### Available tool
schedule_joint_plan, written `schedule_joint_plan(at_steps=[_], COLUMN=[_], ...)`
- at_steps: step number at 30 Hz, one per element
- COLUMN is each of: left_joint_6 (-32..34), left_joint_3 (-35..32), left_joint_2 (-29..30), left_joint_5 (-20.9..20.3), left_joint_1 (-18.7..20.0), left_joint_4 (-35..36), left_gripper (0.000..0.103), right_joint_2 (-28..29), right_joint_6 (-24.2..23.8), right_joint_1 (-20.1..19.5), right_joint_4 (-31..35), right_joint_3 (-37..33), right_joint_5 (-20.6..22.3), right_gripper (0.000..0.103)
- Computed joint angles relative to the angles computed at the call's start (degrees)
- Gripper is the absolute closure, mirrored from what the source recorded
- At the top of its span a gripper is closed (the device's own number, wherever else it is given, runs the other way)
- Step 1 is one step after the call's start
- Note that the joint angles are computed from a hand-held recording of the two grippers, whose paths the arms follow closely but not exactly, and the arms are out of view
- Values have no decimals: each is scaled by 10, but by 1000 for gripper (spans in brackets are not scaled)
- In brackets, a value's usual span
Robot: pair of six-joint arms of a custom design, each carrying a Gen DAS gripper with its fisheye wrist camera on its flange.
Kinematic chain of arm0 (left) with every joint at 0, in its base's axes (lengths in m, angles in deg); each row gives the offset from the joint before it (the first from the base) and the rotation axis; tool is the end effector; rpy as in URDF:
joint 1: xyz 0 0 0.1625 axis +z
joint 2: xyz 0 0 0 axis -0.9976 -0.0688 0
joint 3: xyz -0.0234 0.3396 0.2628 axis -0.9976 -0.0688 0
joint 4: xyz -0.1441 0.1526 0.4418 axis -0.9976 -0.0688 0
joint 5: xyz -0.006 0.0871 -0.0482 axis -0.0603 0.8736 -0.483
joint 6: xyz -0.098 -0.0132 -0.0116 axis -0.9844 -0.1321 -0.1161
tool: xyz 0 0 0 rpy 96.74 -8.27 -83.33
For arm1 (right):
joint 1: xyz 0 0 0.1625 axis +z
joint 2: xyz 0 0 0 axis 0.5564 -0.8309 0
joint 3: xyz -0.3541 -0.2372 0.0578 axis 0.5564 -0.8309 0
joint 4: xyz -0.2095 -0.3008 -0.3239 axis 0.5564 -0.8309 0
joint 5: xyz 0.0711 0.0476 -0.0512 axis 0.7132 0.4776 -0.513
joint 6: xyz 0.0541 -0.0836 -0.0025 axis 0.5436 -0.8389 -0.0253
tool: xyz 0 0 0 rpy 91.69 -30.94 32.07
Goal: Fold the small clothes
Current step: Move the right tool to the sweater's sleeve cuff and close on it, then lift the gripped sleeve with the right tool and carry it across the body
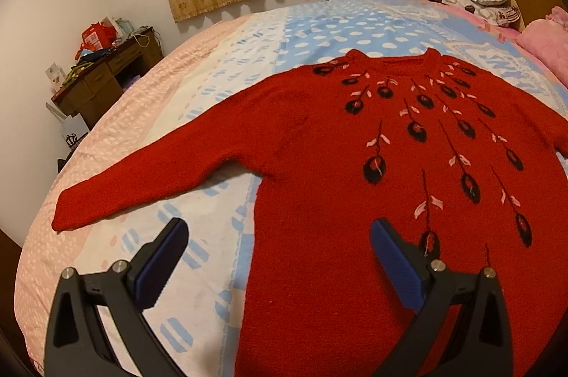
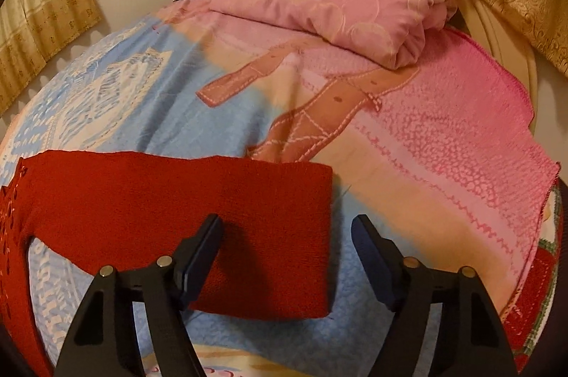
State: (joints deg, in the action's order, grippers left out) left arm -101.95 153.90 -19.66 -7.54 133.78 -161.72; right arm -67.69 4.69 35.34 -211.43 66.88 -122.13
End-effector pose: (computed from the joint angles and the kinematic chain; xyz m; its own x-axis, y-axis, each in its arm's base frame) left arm -0.1899 -0.5498 0.0715 -0.5129 -0.2371 -0.8250 0.4698 0.7268 -0.5010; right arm -0.1275 -0.5678 0.3097 -0.6556 0.5003 0.5656 -0.1092 0.6783 -0.7266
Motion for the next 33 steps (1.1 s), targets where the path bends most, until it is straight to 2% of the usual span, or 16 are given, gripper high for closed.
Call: schedule_joint_plan(at_steps=[4,7,12,18,23,27,33], left_joint_6=[-1,4,6,-1,-7,0,12], left_joint_3=[1,3,6,13,22,30,42], left_joint_2=[-2,-3,-6,-18,-33,-40,-51], left_joint_5=[-4,-7,-4,13,14,15,15], left_joint_1=[0,0,-1,1,7,9,12], left_joint_4=[-3,-11,-14,-1,-4,-20,-48], left_gripper=[0,0,0,0,0,0,0], right_joint_2=[-10,-16,-22,-25,-32,-35,-23], right_joint_6=[30,26,19,27,20,8,-26], right_joint_1=[-15,-16,-14,-9,12,41,106], right_joint_4=[37,43,55,48,37,33,20], right_joint_3=[0,4,9,9,9,3,-19], right_joint_5=[34,49,68,69,66,56,28], right_gripper=[36,49,92,94,95,95,96])
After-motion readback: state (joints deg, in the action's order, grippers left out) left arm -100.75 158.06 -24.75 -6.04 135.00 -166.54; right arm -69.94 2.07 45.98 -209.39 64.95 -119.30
